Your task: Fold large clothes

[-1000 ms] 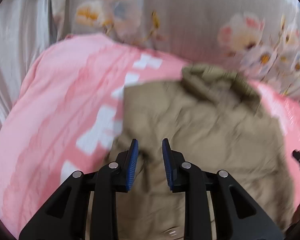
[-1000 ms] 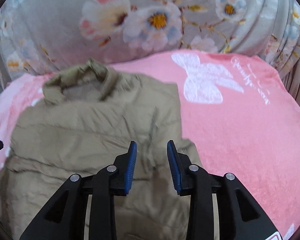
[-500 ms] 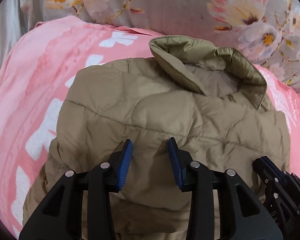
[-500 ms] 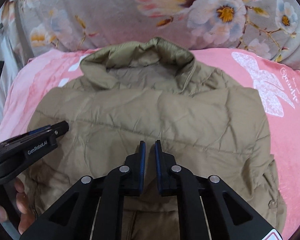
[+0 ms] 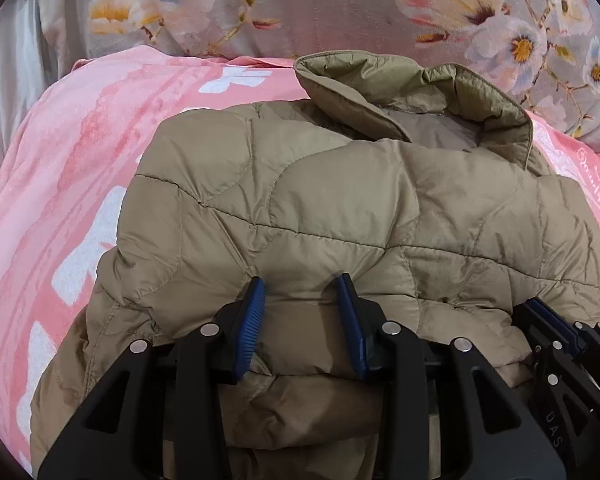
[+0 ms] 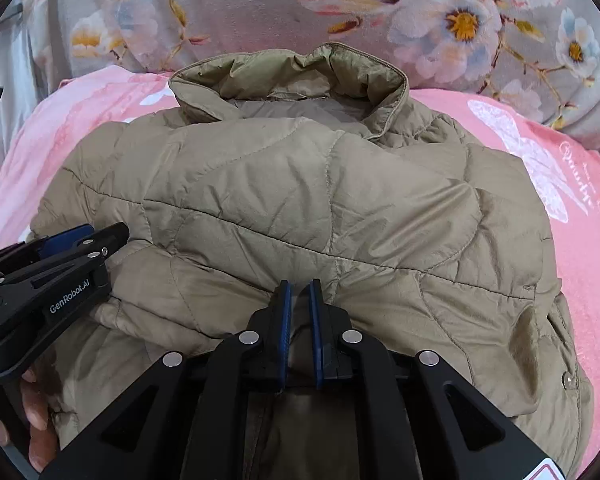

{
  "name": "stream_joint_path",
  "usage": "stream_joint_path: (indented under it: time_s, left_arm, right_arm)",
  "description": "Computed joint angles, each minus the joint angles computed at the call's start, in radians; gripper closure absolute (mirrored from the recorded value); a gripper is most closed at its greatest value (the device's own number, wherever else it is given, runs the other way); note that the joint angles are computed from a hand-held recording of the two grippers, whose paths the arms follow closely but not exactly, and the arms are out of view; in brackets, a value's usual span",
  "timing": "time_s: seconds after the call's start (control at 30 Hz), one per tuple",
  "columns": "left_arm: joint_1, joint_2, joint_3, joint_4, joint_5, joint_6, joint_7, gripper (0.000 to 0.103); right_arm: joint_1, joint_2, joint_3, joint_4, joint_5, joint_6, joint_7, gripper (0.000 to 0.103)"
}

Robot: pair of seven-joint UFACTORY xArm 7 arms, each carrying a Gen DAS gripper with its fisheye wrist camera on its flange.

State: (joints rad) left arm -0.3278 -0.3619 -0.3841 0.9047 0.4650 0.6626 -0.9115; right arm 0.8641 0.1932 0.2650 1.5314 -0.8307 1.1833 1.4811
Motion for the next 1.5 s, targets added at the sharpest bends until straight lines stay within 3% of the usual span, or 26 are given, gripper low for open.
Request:
stream_joint_path:
  time_s: [0.37,0.8,0.87,0.93,1.03,1.1,1.17,1.27,1.33,1.37,1.4,1.43,1.47,1.5]
  left_arm:
    - [0.004,0.032,-0.037,0.030,0.110,0.061,-0.061,0.067]
    - [-0.031,0.048,-0.023,0.045,0.157,0.094,-0.092,0.067]
    - [-0.049,0.015,0.025,0.004,0.090,0.014,-0.061,0.063]
    - [-0.096,-0.029,0.117,-0.039,-0.079,-0.079,0.059,0.057]
    - [-0.127,-0.056,0.206,-0.016,-0.266,-0.112,0.185,0.044]
    - [-0.137,-0.032,0.251,0.033,-0.375,-0.152,0.240,0.024]
    - [-0.178,0.052,0.319,0.127,-0.539,-0.174,0.330,0.018]
    - [-0.172,0.192,0.334,0.262,-0.673,-0.139,0.372,0.018]
    - [-0.155,0.280,0.327,0.339,-0.741,-0.107,0.399,0.022]
    - [-0.147,0.314,0.321,0.367,-0.782,-0.095,0.430,0.030]
    - [-0.137,0.344,0.310,0.394,-0.801,-0.080,0.447,0.048]
    - [-0.127,0.378,0.296,0.425,-0.794,-0.056,0.447,0.057]
    - [-0.117,0.399,0.282,0.445,-0.791,-0.042,0.456,0.080]
    - [-0.106,0.408,0.267,0.455,-0.806,-0.033,0.483,0.094]
  right_arm:
    - [-0.018,-0.021,0.003,-0.040,-0.003,-0.048,0.033,0.095]
    - [-0.030,-0.033,0.006,-0.059,0.000,-0.075,0.043,0.095]
    - [-0.055,-0.079,0.004,-0.120,0.015,-0.161,0.066,0.094]
    - [-0.101,-0.152,0.004,-0.202,0.073,-0.293,0.078,0.090]
    - [-0.170,-0.250,0.009,-0.278,0.092,-0.396,0.119,0.072]
    - [-0.226,-0.290,-0.005,-0.306,0.094,-0.483,0.154,0.061]
    - [-0.278,-0.287,-0.022,-0.315,0.132,-0.577,0.165,0.060]
    - [-0.340,-0.228,-0.022,-0.277,0.191,-0.619,0.161,0.060]
    - [-0.361,-0.164,-0.024,-0.230,0.247,-0.637,0.125,0.060]
    - [-0.362,-0.137,-0.027,-0.208,0.271,-0.637,0.099,0.060]
    - [-0.357,-0.108,-0.032,-0.176,0.278,-0.618,0.079,0.069]
    - [-0.346,-0.089,-0.040,-0.146,0.266,-0.590,0.072,0.080]
    - [-0.342,-0.085,-0.042,-0.129,0.239,-0.570,0.077,0.099]
    - [-0.317,-0.092,-0.062,-0.123,0.169,-0.570,0.106,0.098]
